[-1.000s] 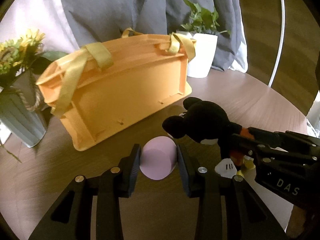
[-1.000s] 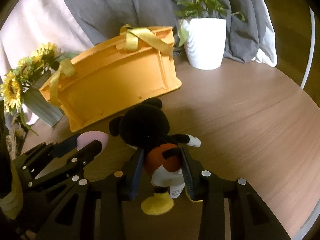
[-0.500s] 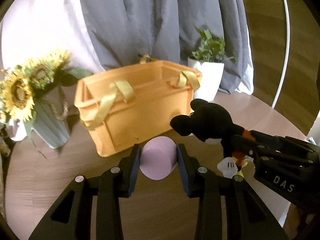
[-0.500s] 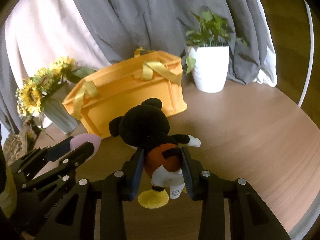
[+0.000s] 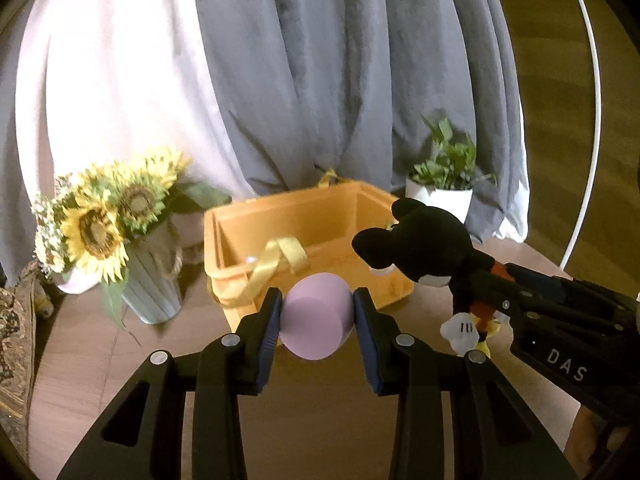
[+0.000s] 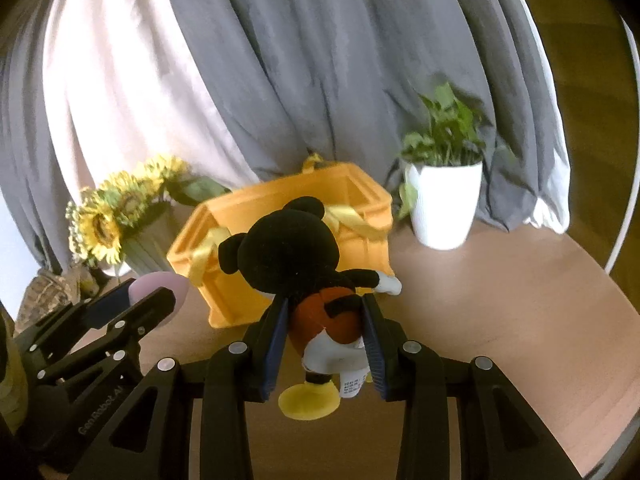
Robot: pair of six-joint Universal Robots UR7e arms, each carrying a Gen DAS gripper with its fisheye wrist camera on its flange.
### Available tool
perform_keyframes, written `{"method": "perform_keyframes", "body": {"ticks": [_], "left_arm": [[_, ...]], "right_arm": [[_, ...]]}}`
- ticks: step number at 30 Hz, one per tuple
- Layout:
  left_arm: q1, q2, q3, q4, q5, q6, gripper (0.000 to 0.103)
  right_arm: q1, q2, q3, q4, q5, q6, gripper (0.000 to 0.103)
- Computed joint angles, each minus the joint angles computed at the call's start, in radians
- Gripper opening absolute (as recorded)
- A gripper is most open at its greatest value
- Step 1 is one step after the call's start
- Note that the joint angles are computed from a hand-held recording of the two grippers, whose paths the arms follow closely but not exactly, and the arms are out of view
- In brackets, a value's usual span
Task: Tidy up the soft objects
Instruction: 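Lift pink sponge with left tool while right tool carries Mickey plush over crate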
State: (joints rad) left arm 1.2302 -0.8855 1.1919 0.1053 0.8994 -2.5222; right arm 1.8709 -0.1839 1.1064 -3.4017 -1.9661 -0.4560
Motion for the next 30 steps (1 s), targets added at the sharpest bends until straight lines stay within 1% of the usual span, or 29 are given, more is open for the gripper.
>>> {"method": "perform_keyframes", "body": {"ticks": [8,15,30], "left_arm": [[-0.023,-0.015,0.003,-0.077,-0.018,0.034,0.036],[-0.035,-0.022,-0.004,-0.146,-0.031,0.082,0.036],[-0.037,0.025,-0.101,-0.219,-0.046,0.173,0.036]], "right_arm": [[0.007,-0.003,-0.044,0.014,0.056,-0.055,0.037],[0.010,0.006,-0.107,0.046,0.109,-0.091,0.037],[0.007,0.072,-0.308,0.177,0.216,-0.162,0.037]]}}
